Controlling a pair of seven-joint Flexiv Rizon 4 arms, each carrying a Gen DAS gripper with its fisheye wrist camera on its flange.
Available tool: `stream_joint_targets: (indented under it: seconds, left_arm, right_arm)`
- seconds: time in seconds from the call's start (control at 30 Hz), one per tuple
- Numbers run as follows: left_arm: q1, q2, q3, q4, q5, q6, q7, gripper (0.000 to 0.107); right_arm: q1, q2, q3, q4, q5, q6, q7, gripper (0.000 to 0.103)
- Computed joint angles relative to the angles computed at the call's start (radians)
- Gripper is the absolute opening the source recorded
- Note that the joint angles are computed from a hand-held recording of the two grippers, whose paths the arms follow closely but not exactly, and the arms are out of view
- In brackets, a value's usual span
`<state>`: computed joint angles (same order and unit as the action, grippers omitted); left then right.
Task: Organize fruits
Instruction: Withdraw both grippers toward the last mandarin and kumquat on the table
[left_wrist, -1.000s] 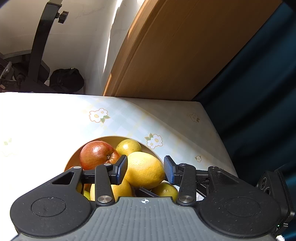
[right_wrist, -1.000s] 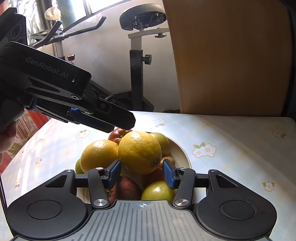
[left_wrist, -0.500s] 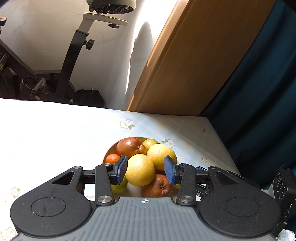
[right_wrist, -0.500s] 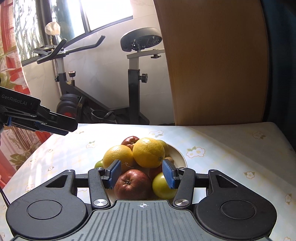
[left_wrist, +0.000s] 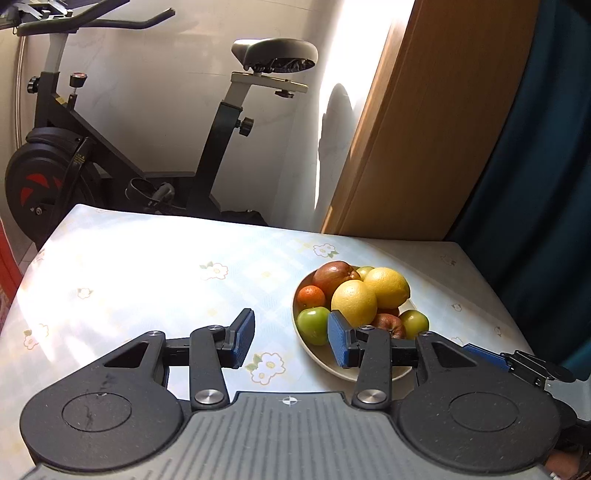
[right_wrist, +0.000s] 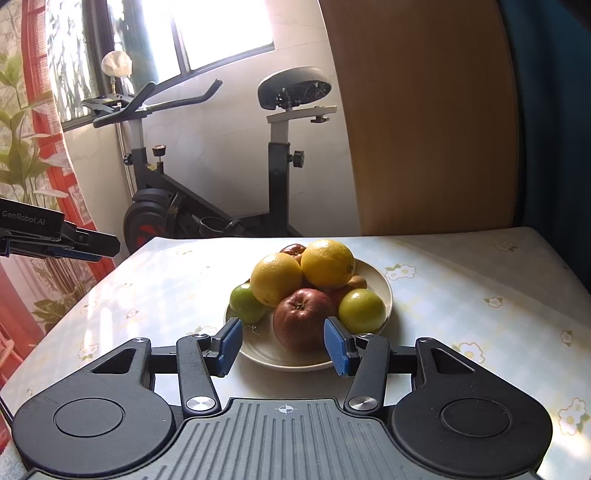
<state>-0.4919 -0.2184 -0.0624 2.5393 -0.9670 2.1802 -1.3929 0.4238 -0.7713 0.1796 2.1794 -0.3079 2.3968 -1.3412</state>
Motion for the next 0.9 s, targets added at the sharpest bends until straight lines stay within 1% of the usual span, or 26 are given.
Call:
stream_joint_targets:
  seconds: [0.1, 0.27, 0.37, 0.43, 0.5, 0.53, 0.63, 0.73, 0.83, 0.9]
  left_arm:
    - [-0.015, -0.003, -0.009, 0.028, 0.011, 0.039, -0.035, 0.045]
    - [-0.070, -0.038, -0.036, 0.041, -0.045, 0.111, -0.037, 0.047]
    - [-0.107, -0.063, -0.052, 0.041, -0.096, 0.149, -0.031, 0.047]
    - [-0.109, -0.065, -0.060, 0.054, -0.080, 0.149, -0.076, 0.047]
    - [-0.108, -0.074, -0.064, 0.070, -0.051, 0.151, -0.145, 0.047]
    - [-0.121, -0.084, -0.065, 0.069, -0.068, 0.156, -0.151, 0.047]
    - [-0.160, -0.109, -0.073, 0.058, -0.149, 0.163, -0.121, 0.047]
    - [-0.170, -0.122, -0.080, 0.069, -0.146, 0.172, -0.167, 0.047]
    - [-0.199, -0.140, -0.086, 0.066, -0.194, 0.197, -0.163, 0.047]
    - [-0.205, -0.147, -0.091, 0.068, -0.204, 0.202, -0.163, 0.047]
  right_arm:
    - [0.025, 0.006, -0.006, 0.037, 0.037, 0.026, -0.028, 0.046]
    - [0.024, 0.011, 0.006, 0.094, 0.053, 0.049, -0.036, 0.046]
    - [0.050, 0.015, -0.004, 0.130, 0.086, 0.066, -0.075, 0.046]
    - [0.051, 0.020, -0.004, 0.154, 0.078, 0.063, -0.097, 0.046]
    - [0.054, 0.023, -0.004, 0.182, 0.069, 0.058, -0.126, 0.046]
    - [0.054, 0.024, -0.002, 0.191, 0.069, 0.055, -0.135, 0.046]
    - [0.035, 0.025, 0.014, 0.218, 0.039, 0.033, -0.143, 0.046]
    - [0.008, 0.018, 0.031, 0.231, -0.002, 0.012, -0.139, 0.046]
    - [-0.001, 0.009, 0.039, 0.236, -0.008, 0.011, -0.135, 0.046]
    - [0.003, 0.008, 0.037, 0.237, -0.001, 0.009, -0.137, 0.045]
